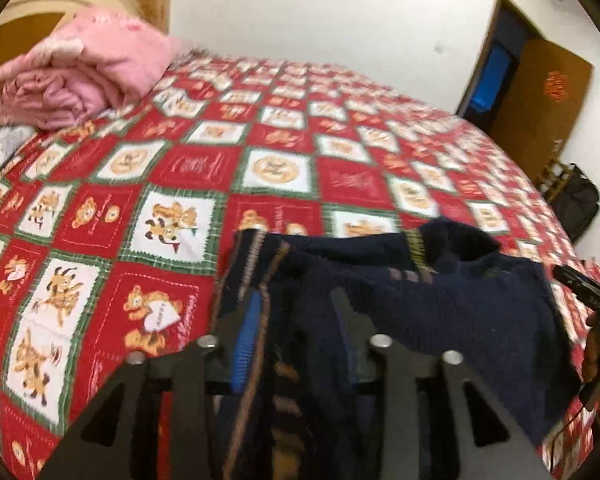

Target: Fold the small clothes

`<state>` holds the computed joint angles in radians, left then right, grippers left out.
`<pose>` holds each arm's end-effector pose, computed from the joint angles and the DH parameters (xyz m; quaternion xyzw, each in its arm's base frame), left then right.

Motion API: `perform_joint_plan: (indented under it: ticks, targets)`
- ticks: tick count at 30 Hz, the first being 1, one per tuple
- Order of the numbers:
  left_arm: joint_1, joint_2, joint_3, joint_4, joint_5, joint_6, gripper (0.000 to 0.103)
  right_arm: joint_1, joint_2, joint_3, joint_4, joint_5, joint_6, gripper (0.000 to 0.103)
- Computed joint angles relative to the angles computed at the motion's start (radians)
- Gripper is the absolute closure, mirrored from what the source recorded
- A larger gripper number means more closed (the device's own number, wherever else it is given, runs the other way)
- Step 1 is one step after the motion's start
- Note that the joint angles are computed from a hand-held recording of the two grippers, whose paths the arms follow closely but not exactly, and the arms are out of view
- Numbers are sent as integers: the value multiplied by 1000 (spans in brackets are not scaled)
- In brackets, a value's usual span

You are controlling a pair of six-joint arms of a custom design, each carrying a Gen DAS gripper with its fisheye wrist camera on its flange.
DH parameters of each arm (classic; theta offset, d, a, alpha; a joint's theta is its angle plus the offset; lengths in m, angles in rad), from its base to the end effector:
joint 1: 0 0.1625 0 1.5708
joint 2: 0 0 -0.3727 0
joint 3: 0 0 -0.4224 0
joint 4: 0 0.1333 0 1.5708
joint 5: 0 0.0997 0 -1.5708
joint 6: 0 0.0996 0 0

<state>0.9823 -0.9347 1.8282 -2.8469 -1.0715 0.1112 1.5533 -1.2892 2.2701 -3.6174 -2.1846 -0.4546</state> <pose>-0.1888 -0.6089 0.0892 0.2819 0.9098 -0.2364 0.1921 0.0679 -0.4593 0.2174 0.0282 -0.8349 0.4100 0.3663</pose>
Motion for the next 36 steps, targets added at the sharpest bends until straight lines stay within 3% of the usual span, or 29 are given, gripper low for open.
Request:
perform_joint_plan:
  ticks: [5, 6, 9, 11, 12, 15, 17, 21, 23, 25, 27, 29, 33, 36]
  targets:
    - [-53, -78, 146, -31, -41, 30, 48, 74, 89, 32, 110, 140, -17, 46]
    - [-62, -77, 160, -22, -38, 35, 46, 85, 134, 12, 131, 133, -32, 46]
    - [-94, -21, 175, -46, 85, 74, 46, 84, 250, -76, 120, 19, -10, 46]
    - [-81, 12, 151, -48, 120, 60, 44, 53, 246, -99, 133, 56, 30, 45]
    - [-70, 21, 137, -57, 124, 47, 44, 46, 243, -110, 141, 56, 48, 38]
    - [-59, 7, 123, -17, 98, 5, 45, 24, 189, -115, 229, 114, 181, 37]
    - [-63, -14, 140, -11, 92, -10, 45, 34, 171, -101, 218, 126, 205, 37]
    - [-66, -69, 201, -47, 87, -1, 44, 36, 109, -49, 184, 286, 226, 36]
    - [-61, -82, 216, -58, 74, -5, 44, 33, 132, -75, 182, 307, 226, 36]
    - [-61, -76, 216, -63, 89, -2, 44, 31, 181, -134, 213, 232, 248, 36]
    - [-63, -69, 218, -83, 98, 1, 44, 18, 262, -215, 254, 91, 246, 37]
    - [-68, -69, 221, -84, 106, 2, 44, 17, 294, -226, 166, 80, 186, 37]
    - [-75, -87, 241, -98, 116, 16, 44, 33, 246, -162, 126, 86, 254, 37]
    - [-67, -96, 245, -100, 114, 28, 44, 54, 225, -106, 70, 77, 197, 36]
